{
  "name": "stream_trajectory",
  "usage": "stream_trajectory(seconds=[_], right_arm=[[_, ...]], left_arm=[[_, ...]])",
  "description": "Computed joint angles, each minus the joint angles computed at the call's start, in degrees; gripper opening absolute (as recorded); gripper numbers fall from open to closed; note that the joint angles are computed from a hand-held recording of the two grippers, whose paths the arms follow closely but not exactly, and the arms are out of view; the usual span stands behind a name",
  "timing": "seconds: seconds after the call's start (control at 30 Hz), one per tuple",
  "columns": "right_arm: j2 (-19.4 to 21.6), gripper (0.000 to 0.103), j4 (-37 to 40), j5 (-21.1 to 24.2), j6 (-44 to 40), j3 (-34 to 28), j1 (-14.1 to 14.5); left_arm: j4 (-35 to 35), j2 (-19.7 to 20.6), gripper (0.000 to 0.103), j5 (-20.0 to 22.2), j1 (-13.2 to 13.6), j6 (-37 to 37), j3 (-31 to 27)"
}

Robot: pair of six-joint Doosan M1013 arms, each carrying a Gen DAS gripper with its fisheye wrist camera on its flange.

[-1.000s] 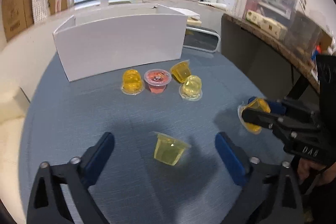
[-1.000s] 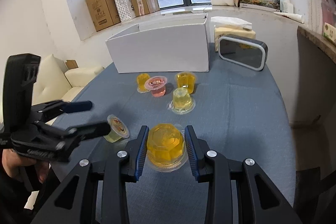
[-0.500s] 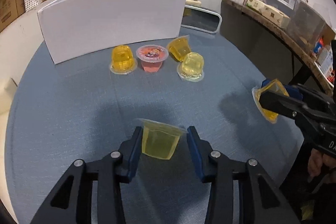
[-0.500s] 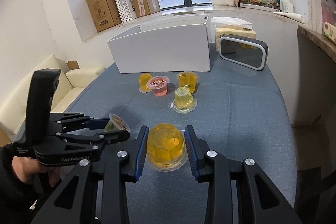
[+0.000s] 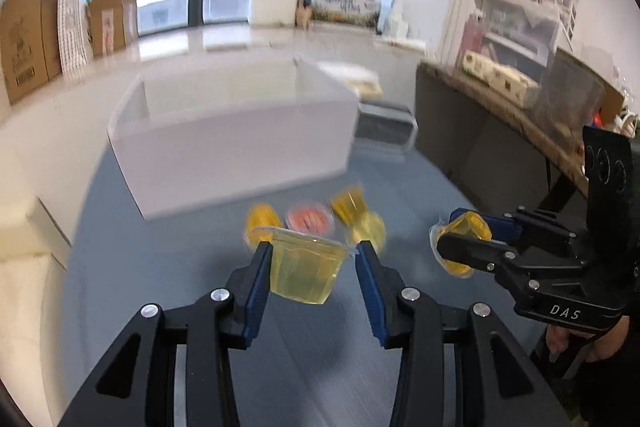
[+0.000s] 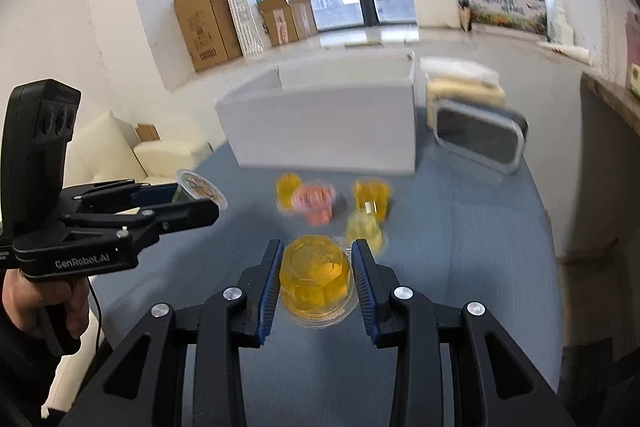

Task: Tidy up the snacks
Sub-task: 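Carry both jelly cups over the white box and open both tools, then withdraw from the box and grasp a yellow square jelly cup with the right tool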

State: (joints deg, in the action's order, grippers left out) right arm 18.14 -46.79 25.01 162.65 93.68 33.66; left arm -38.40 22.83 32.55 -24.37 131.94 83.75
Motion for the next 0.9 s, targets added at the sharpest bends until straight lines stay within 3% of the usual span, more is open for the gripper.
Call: stream_trajectory(seconds=[0.17,0.27,0.47,0.6,0.63,0.67,0.7,0.73,0.77,0.9], right_arm=[[1.9,0.038,-1.6,-0.3,-3.1,-5.8,-2.1],[3.8,0.038,2.3,-0.9,-9.3,-10.4,-3.9],[8.7,0.038,14.1,1.8,-21.8,-20.0,-7.5],[10.9,0.038,17.8,4.4,-26.0,-23.3,-8.8],[11.2,0.039,18.0,4.6,-26.2,-23.6,-9.0],[11.7,0.042,19.0,4.8,-26.9,-24.1,-9.3],[12.0,0.066,20.0,5.2,-27.8,-24.4,-9.4],[12.4,0.096,20.2,5.8,-28.0,-24.9,-9.5],[12.6,0.102,18.3,6.0,-26.0,-24.9,-9.4],[12.2,0.103,15.7,4.3,-23.6,-23.4,-9.2]], left_arm=[[1.4,2.8,0.046,-1.2,1.0,-2.6,-7.3],[3.1,4.7,0.046,-3.3,1.1,-4.4,-11.2],[10.1,10.8,0.047,-0.6,1.4,-13.2,-21.0],[15.5,14.0,0.048,-0.2,1.2,-18.8,-25.0],[17.1,14.8,0.056,0.8,1.2,-20.4,-26.1],[18.3,15.3,0.067,1.3,1.2,-21.7,-26.9],[19.1,15.8,0.099,1.9,1.3,-23.1,-27.5],[19.0,16.0,0.103,1.5,1.4,-23.9,-27.5],[18.6,16.1,0.103,0.8,1.5,-24.1,-27.4],[18.3,16.8,0.103,2.7,1.8,-25.3,-28.2]])
